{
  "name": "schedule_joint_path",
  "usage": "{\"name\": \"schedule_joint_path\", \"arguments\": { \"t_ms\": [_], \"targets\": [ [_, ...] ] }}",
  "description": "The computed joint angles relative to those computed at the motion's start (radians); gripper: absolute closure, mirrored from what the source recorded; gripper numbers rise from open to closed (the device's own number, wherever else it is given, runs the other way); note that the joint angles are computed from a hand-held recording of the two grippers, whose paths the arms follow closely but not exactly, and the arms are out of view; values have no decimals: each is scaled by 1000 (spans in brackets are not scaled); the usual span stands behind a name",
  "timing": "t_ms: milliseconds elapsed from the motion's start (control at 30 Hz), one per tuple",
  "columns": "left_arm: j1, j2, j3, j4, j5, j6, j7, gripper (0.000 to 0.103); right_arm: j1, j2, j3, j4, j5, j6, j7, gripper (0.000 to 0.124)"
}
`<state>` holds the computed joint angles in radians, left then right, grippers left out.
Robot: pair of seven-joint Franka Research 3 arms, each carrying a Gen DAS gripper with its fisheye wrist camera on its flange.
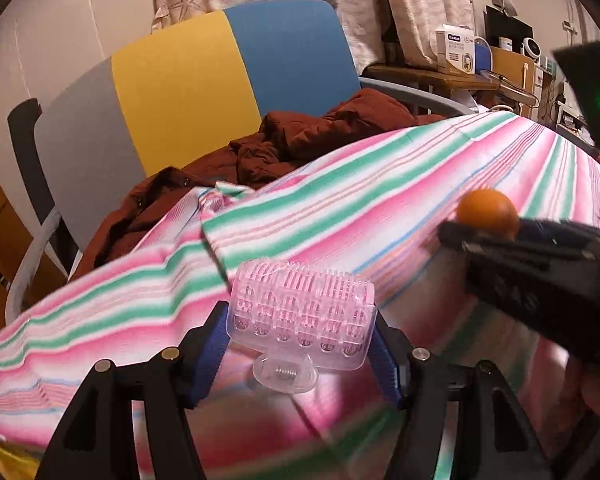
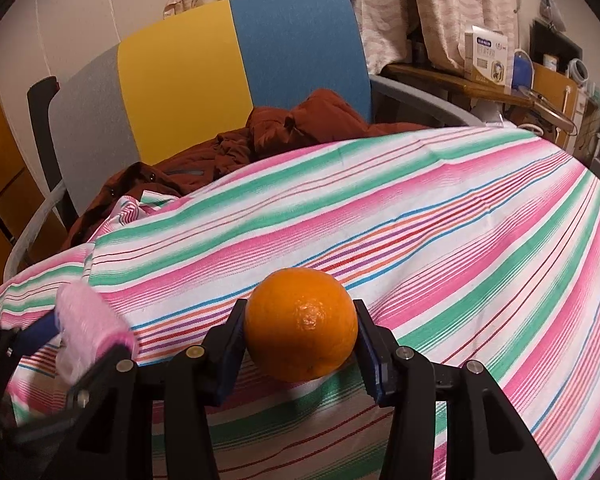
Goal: Organize objects
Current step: 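Grasp the pink hair roller with the left gripper while the right gripper holds the orange, then carry the roller and orange into the tray and open both grippers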
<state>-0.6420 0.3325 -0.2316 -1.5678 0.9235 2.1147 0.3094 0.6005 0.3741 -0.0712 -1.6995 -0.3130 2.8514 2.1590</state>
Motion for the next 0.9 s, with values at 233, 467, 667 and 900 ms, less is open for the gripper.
{"name": "schedule_joint_path", "arguments": {
  "t_ms": [233, 467, 667, 900],
  "targets": [
    [15, -141, -42, -166, -67, 46, -232, 38, 74, -26, -85, -33, -161, 70, 117, 74],
    [14, -269, -116, -289, -1, 77, -362, 38, 27, -81, -16, -86, -166, 45, 75, 74],
    [7, -352, -177, -354, 15, 96, -420, 38, -36, -186, 82, -200, -63, 9, -23, 74],
    [7, -454, -240, -432, 8, 100, -476, 38, -88, -318, 197, -327, 152, 10, -177, 74]
  ]
}}
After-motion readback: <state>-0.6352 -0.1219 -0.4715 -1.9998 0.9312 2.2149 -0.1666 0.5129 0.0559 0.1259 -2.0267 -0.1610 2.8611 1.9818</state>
